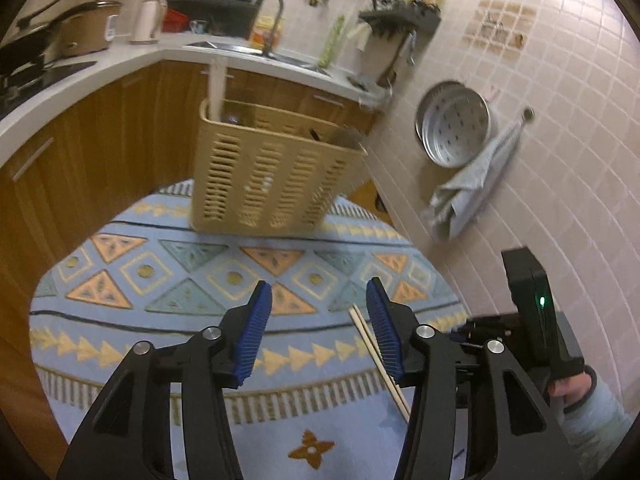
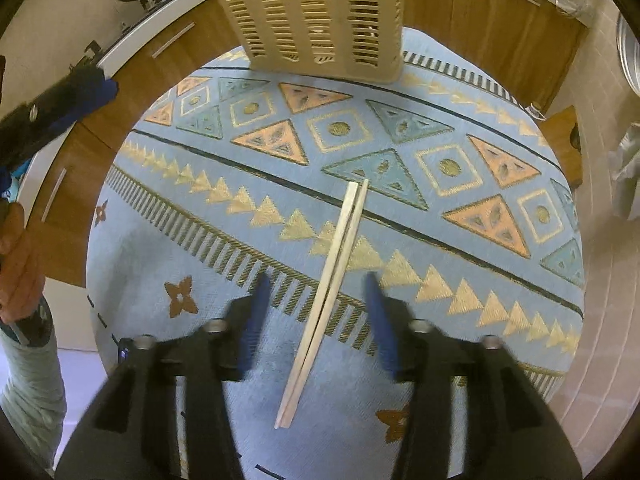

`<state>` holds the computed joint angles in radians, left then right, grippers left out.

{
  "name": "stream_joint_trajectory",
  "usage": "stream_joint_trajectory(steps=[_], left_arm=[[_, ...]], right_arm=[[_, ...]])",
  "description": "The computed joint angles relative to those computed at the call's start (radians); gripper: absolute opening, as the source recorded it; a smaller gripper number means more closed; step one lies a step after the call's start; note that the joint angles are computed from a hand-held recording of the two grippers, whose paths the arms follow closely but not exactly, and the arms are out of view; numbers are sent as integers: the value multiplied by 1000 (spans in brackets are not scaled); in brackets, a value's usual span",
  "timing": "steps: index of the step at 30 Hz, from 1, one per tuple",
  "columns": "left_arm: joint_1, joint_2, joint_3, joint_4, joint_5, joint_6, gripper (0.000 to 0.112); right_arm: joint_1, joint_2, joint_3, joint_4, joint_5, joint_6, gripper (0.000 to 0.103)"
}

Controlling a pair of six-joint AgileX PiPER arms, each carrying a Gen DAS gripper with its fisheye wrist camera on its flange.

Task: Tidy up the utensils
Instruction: 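Lower both tools toward the wooden chopsticks on the tablecloth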

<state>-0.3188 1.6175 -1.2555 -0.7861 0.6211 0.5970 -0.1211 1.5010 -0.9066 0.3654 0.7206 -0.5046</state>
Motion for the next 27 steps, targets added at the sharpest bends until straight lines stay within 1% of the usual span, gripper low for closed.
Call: stream_joint_trajectory(steps=[2,5,6,7,8,9,11,14,15,17,19,22,24,27], left_arm=[[-23,1,-3,24,-4,-19,48],[-39,13,-19,36,11,-41,48],[-43,22,-26,35,19,-45,48],[-48,35,-36,38,29,-53,48],[-53,48,-47,51,41,-69,48],[-64,70,-68,87,57,-110,48],[-78,103,-91,117,75,-149,48],[-85,149,-111,99,100,-150,48],[-89,168,-119,93,107,-155,46],[-93,189,-128,88,112,-159,46],[-98,202,-129,84,112,-159,46],[-101,222,-136,65,121,-148,46],[-109,245,-157,69,133,-168,46],[-113,287,-189,69,156,-199,46]], right_arm=[[-1,-6,8,-11,-13,8,49],[-9,8,11,-22,-21,27,48],[-13,20,6,-20,-19,28,46],[-16,34,-2,-20,-17,28,43],[-16,48,-8,-26,-16,32,35],[-17,63,-16,-29,-16,38,32],[-27,91,-29,-7,-17,24,27],[-52,130,-50,65,5,-33,22],[-45,136,-51,57,-4,-23,20],[-30,144,-53,26,-24,2,17],[-27,154,-56,28,-26,-5,14],[-28,151,-47,26,-42,-24,12],[-26,146,-41,18,-49,-21,12],[9,135,-23,-46,-75,26,12]])
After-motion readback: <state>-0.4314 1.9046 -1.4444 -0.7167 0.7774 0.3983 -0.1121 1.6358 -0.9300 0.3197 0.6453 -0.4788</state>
